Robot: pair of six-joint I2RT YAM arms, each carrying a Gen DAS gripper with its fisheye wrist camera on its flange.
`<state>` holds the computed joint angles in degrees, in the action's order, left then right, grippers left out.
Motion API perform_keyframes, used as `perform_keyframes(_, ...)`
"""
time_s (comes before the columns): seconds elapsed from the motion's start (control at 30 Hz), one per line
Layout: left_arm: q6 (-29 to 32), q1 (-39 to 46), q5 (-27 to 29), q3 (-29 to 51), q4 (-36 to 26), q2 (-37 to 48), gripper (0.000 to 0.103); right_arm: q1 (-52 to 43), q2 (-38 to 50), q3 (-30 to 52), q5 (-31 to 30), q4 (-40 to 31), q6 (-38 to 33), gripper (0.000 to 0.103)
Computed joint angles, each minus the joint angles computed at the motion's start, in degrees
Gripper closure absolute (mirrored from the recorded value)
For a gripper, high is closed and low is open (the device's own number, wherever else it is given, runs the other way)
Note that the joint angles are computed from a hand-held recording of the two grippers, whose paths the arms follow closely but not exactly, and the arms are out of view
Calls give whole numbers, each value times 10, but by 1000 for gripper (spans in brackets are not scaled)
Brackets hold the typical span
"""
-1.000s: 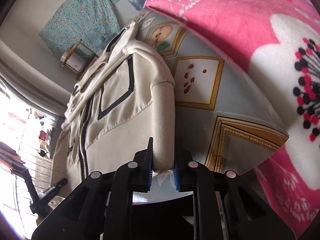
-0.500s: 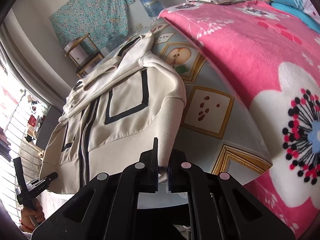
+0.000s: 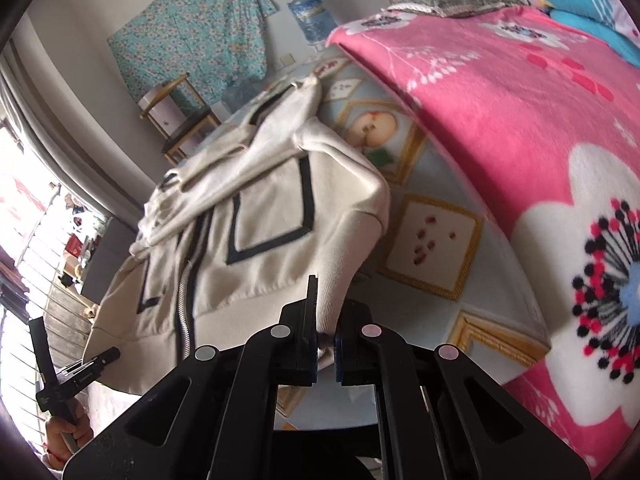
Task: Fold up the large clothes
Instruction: 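Grasp the jacket hem with the right tool while the left tool holds its corner, then lift the hem with both tools and fold it up over the jacket body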
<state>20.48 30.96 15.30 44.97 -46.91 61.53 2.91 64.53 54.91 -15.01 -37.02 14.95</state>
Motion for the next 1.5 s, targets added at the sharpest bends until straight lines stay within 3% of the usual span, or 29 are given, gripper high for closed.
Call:
perform_keyframes(0.27,-50,31,142,214,-50,148,98,-6,168,176,-87,45,12,97)
perform_keyframes(0.6,-179,-9,159,507,-93,435,96,-6,449,488,-109,-9,58,96)
perform_keyframes(0.7,-220,-2,194,582,-114,516,79,-11,523,567,-129,-36,69,86)
perform_keyframes(0.73,-236,5,224,605,-122,543,68,-13,540,582,-130,-38,72,81)
perform_keyframes(0.77,-253,11,241,618,-124,558,62,-15,549,589,-127,-37,74,62)
perform_keyframes(0.8,-280,18,250,620,-113,566,59,-17,555,593,-120,-34,76,48)
perform_keyframes(0.87,-313,30,269,605,-77,560,49,-25,549,578,-123,-23,78,47)
perform_keyframes(0.97,-320,52,290,594,-64,549,46,-43,512,524,-143,-7,77,43)
perform_keyframes(1.1,-236,70,275,541,-84,508,45,-59,425,416,-175,1,48,36)
perform_keyframes(1.27,-150,120,358,391,-116,477,37,-73,342,283,-231,-4,45,30)
perform_keyframes(1.4,-195,139,388,303,-59,484,37,-68,315,212,-227,17,74,30)
perform_keyframes(1.5,-277,147,428,266,19,480,36,-61,324,197,-214,39,113,31)
